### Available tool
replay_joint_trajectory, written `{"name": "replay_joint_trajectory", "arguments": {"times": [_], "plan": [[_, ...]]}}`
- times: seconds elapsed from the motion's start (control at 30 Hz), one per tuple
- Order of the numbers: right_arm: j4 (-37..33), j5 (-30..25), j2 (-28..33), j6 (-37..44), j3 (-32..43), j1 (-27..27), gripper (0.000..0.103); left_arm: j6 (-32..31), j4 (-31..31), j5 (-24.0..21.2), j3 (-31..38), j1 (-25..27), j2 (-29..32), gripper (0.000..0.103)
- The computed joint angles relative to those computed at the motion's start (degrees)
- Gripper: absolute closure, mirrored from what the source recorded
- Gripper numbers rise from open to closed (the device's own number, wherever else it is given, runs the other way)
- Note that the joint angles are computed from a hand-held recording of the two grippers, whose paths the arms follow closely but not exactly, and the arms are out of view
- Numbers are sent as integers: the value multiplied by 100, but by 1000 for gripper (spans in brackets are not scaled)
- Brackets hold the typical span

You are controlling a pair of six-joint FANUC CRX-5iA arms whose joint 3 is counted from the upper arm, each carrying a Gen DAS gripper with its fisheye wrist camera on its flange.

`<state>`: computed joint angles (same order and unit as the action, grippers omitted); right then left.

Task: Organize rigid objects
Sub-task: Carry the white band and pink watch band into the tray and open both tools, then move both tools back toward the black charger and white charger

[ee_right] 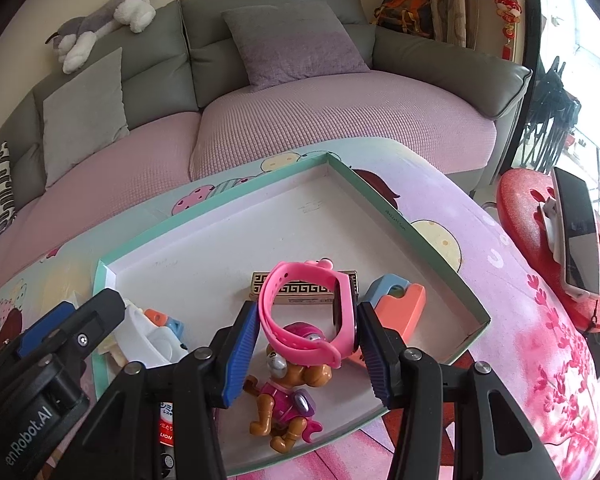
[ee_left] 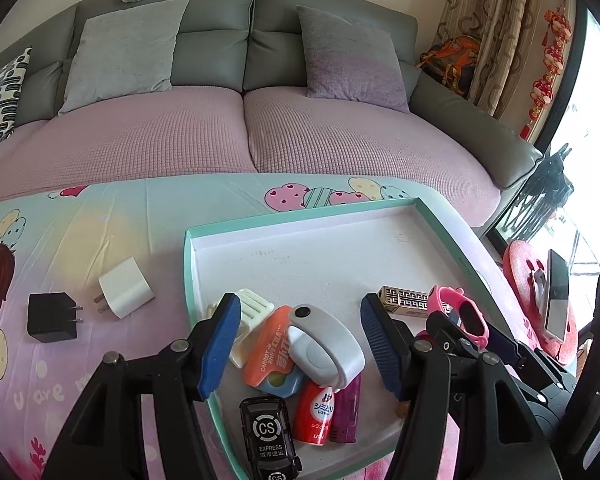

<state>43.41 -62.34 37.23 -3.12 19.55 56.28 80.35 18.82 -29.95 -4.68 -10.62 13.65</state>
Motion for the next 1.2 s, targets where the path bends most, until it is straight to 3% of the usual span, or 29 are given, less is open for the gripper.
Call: {"name": "replay_joint_trajectory", "arguments": {"times": [0.27, 0.4, 0.43, 0.5, 0.63, 0.9, 1.2], "plan": [[-29, -76, 42, 39, 64, -4, 38, 477, -356, -64, 37, 129, -106, 29], [-14, -119, 68, 45, 95, -7, 21, 766, -533, -93, 29, 244, -175, 27], [-7, -118, 73, 44, 98, -8, 17, 897, -635, -123, 48, 280, -186, 26], [-5, -100, 71, 42, 93, -9, 13, 1302, -963, -228, 132, 353, -199, 11], [3, -28, 68, 38, 82, -11, 1, 2031, -1502, -418, 237, 534, -225, 10], [-57, -23, 183, 209, 265, 2, 0, 3465, -2490, -1120, 561, 815, -79, 10], [351, 288, 239, -17, 334, 81, 0, 4124, -2649, -1155, 375, 1179, -171, 4]]}}
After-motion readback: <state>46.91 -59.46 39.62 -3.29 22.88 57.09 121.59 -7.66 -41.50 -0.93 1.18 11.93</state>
